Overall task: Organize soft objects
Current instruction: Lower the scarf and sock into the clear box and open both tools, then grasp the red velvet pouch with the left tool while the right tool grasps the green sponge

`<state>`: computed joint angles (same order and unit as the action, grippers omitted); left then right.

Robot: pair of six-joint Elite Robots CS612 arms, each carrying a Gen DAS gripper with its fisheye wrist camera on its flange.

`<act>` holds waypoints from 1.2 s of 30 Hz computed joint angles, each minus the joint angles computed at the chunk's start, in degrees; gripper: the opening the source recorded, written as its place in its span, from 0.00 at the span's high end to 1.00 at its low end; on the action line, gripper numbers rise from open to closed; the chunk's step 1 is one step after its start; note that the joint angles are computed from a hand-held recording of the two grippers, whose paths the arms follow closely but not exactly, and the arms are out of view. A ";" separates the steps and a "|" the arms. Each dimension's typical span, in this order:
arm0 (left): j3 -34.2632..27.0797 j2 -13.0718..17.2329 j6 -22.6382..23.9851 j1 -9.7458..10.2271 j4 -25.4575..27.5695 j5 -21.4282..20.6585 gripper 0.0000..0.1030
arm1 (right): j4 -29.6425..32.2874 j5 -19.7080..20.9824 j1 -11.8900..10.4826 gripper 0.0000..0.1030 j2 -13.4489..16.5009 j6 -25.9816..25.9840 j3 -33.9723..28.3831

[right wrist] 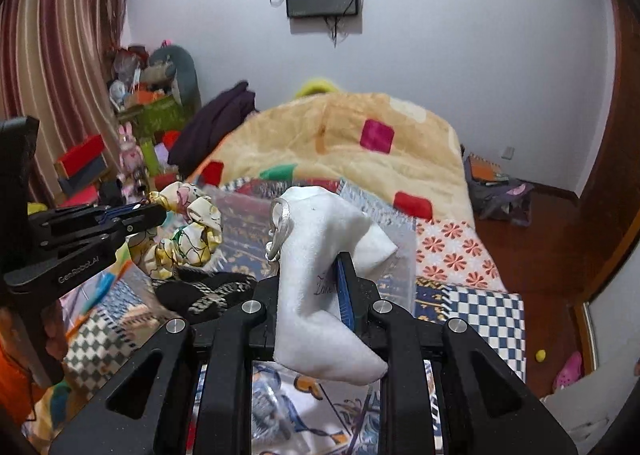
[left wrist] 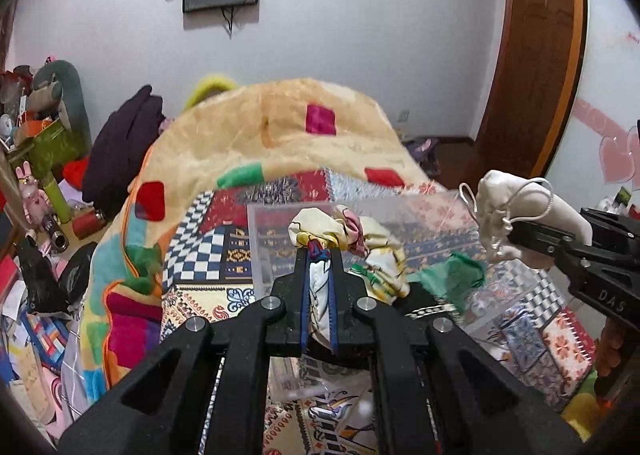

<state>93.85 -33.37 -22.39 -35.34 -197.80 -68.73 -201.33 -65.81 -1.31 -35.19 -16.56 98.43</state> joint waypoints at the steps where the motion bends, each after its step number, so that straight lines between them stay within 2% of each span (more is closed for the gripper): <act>1: -0.55 0.37 0.13 0.10 1.02 -0.20 0.94 | 0.72 -0.47 0.15 0.82 0.25 -0.41 -0.36; 10: -3.12 1.94 0.62 0.69 6.46 -3.46 0.94 | 9.48 -3.32 1.26 0.81 1.94 -3.43 -3.52; 13: -3.51 2.05 1.35 0.53 7.36 -3.30 0.93 | 11.20 -3.46 1.25 0.67 1.75 -3.72 -3.70; 15: -3.56 1.95 1.46 0.45 7.79 -2.85 0.88 | 10.23 -3.93 1.25 0.47 1.61 -3.30 -3.42; 16: -3.40 1.82 1.35 0.40 7.77 -2.69 0.82 | 9.29 -4.18 1.23 0.45 1.57 -3.11 -3.21; 18: -2.98 1.49 1.01 0.40 7.49 -2.63 0.73 | 8.09 -4.31 1.12 0.43 1.14 -2.92 -2.56; 20: -2.00 0.90 0.70 0.25 6.30 -2.13 0.58 | 7.84 -3.48 0.76 0.41 0.79 -2.48 -2.20; 24: 0.70 -0.55 0.44 -0.09 1.96 -2.17 0.52 | 4.87 -1.71 -0.24 0.30 -0.36 -1.04 -0.23; 26: 2.04 -1.31 0.39 -0.42 0.09 -1.66 0.46 | 3.52 -0.83 -0.67 0.28 -0.90 -0.73 0.77; 29: 4.18 -2.37 0.92 -1.26 -2.93 -0.23 0.38 | 1.09 1.17 -1.44 0.19 -1.93 0.20 2.83; 33: 6.91 -3.44 1.69 -2.57 -5.79 1.97 0.30 | -1.78 1.96 -2.09 0.19 -3.01 0.03 5.46; 36: 8.72 -4.02 1.44 -3.20 -6.68 1.78 0.25 | -2.95 2.57 -2.55 0.18 -3.60 -0.40 7.29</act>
